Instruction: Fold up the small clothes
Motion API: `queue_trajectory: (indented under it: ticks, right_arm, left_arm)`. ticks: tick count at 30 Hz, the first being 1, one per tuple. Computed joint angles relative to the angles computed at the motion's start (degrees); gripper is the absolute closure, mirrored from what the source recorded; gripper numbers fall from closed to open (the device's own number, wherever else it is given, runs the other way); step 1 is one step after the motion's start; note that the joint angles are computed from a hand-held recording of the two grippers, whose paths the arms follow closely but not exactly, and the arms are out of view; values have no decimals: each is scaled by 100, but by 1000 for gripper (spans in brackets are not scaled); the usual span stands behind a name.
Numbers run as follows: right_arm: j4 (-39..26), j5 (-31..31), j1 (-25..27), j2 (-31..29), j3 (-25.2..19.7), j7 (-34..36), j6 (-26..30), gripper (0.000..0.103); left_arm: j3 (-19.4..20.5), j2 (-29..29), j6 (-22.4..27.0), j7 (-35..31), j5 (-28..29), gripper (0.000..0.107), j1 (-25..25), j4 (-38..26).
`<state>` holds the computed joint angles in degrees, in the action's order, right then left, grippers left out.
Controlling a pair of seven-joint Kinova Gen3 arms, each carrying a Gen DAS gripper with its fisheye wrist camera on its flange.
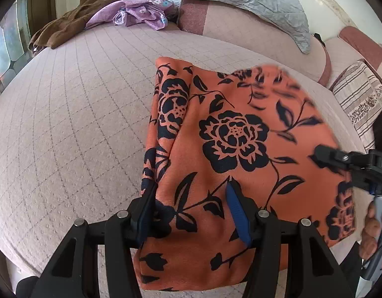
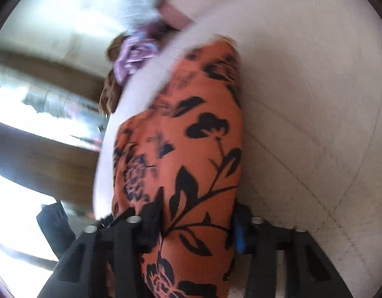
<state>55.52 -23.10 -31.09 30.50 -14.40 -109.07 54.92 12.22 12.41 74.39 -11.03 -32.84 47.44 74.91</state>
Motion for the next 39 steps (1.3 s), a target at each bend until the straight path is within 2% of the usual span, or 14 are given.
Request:
queue_trajectory:
  ticks: [4,9,13,14,15,18,22,25,27,31,32,33,34,39]
  right_arm:
    - [-130,406,-519,61,602,-10,329,60]
    - [714,-633,632,-121,-376,-57,-529,32]
    - [859,-1169,1043,40,-578,-24,-875,28]
    - [692,-1158,1071,247,-631,-171,-743,32]
    - [440,-1055,993,378,-579,-265,-590,62]
    - [-195,-393,281,186,83,-73,-126,72]
    - [-375,246,-289,254,651,-189,193,72]
    - [258,-182,301,118,90,-541,-313,59]
    - [721,-476,691,-76,-339,-333,-707,33]
    - [1500,-824,1419,-410,-1187,154,-1128,25]
    - [1501,-796,1435,-342,-1275,128,-1036,26]
    - [1395,-675,1345,-243,-1291,51,-851,52]
    - [1247,-461,1158,-227,-1200,13,-650,60]
    - [732,702,-136,-596,-138,-92,-272,65]
  left_arm:
    - [-12,98,85,-44,-78,48,74,-102]
    - [-29,48,-28,11,-89,47,65,6]
    - [-19,30,-42,26,-74,48,60,31]
    - [-15,13,-49,5,-60,48,48,42]
    - [-13,4,-59,6,-36,48,33,47]
    - [-4,-24,-116,14,-22,48,1,89]
    - [0,46,-26,-43,-34,47,19,-16]
    - [-14,-19,-110,-2,-19,47,5,77]
    - [-3,-8,-70,-25,-24,47,1,53]
    - [0,21,-58,58,-82,47,33,51]
    - [-1,33,-46,68,-87,47,44,40]
    - [-3,28,-62,59,-68,47,36,53]
    - [-3,10,-88,57,-72,47,39,77]
    - [11,-12,-160,54,4,47,-21,128]
